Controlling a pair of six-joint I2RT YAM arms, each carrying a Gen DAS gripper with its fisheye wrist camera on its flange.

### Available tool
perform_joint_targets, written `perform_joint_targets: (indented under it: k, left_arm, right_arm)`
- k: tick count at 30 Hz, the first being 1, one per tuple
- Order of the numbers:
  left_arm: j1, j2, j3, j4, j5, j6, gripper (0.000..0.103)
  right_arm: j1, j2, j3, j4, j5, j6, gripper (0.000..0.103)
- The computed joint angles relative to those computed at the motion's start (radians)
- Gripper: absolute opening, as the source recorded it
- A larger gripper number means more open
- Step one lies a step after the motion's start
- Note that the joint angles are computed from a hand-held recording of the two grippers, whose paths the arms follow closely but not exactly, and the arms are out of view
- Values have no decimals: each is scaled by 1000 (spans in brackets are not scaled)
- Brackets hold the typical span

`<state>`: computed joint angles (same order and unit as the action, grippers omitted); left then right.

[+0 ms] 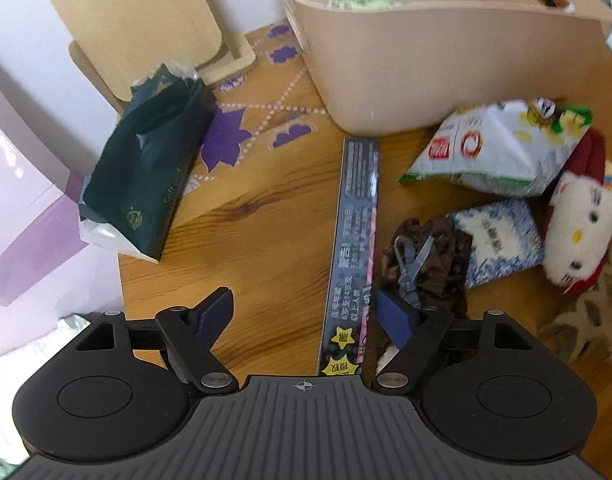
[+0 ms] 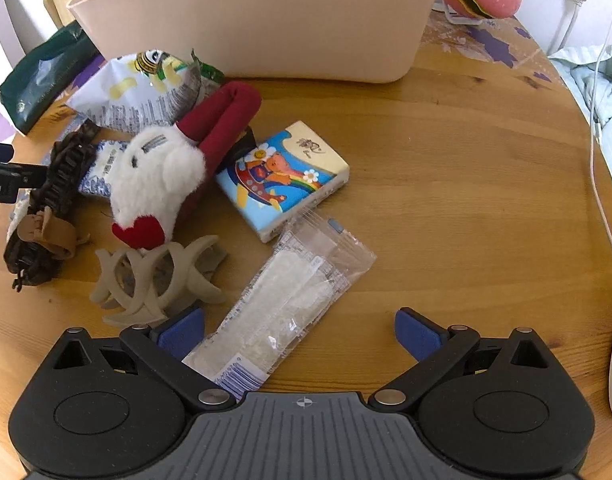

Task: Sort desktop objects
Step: 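Return both tools to the table items, then grasp the dark striped box with left tool while right tool grasps the clear packet, then lift both items over the beige basket and release them inside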

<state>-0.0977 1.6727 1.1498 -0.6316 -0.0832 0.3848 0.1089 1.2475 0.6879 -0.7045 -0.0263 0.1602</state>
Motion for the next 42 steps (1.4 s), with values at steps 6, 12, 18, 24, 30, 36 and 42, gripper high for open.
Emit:
perform_joint_targets:
  k: [6,12,18,24,30,36,42]
  left_arm:
    - [10,12,-20,39,33,9,72]
    - [45,32,12,-4,144,9,45]
    - [71,43,36,-55,211,6,25]
    - [64,16,14,-67,207,24,24]
    - [69,-21,-16,-90,215,28,24]
    - [102,-60,-41,-107,244,-5,24]
    - [135,-120,-86,-97,272,-56,24]
  right_arm:
    - [-36,-36,-27,6,7,-29,93]
    - [-66,-85,-49,8,-7,-63,75]
    - [-112,-141,-70,5,-40,-103,40]
    - [-182,-130,-58,-9,-99,-133,30]
    - [-218,-158,-59,-49,-132,-138,28]
    - [-279,-196,-48,-91,-167,-173,28]
    - [-363,-217,-10,-141,-223,-191,28]
